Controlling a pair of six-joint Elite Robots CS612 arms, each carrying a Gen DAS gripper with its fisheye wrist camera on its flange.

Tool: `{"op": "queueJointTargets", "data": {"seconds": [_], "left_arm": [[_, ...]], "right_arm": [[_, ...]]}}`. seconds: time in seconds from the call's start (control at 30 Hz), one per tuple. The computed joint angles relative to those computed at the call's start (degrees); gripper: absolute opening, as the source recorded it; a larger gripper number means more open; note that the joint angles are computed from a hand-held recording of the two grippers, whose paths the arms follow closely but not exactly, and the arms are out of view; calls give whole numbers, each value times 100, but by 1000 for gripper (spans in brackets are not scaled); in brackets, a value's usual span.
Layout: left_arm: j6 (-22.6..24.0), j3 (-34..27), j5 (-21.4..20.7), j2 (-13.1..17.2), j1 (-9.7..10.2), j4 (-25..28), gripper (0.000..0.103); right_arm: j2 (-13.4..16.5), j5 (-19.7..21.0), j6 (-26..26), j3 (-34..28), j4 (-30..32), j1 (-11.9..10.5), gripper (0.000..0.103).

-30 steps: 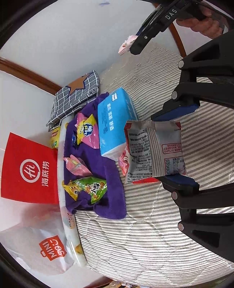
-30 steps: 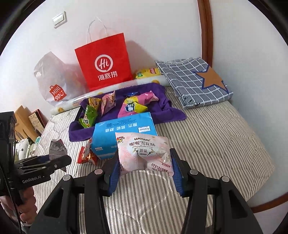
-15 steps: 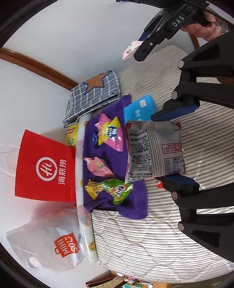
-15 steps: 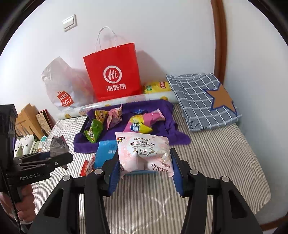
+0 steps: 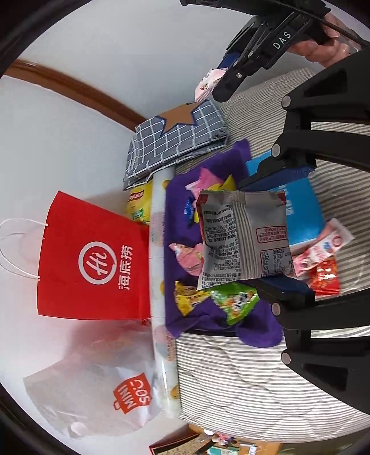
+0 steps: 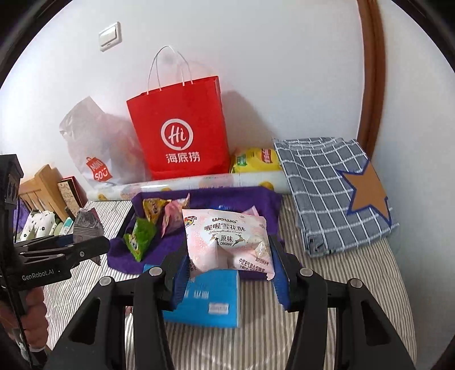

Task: Organize snacks
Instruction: 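Carry both white packets over the purple towel with both tools, then lower both white packets onto the towel and open both tools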

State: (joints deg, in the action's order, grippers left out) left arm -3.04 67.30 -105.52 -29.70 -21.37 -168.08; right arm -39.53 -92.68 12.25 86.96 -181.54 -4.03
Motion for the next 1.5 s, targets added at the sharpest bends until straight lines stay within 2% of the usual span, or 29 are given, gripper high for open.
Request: {"op": "queueJointTargets", "data": {"seconds": [0.3,0.9,1.5], "left_arm": [[-99,-575,140,246,-16,253,52],[-17,-1860,191,863,-18,957,52],[-94,-3515,84,1780,66,1988,52]], "right_arm": [[301,177,-168,-625,271,-84,50],[814,197,-222,-1595,764,-183,50],[1611,564,-435,-2859,1825,-258,50]]}}
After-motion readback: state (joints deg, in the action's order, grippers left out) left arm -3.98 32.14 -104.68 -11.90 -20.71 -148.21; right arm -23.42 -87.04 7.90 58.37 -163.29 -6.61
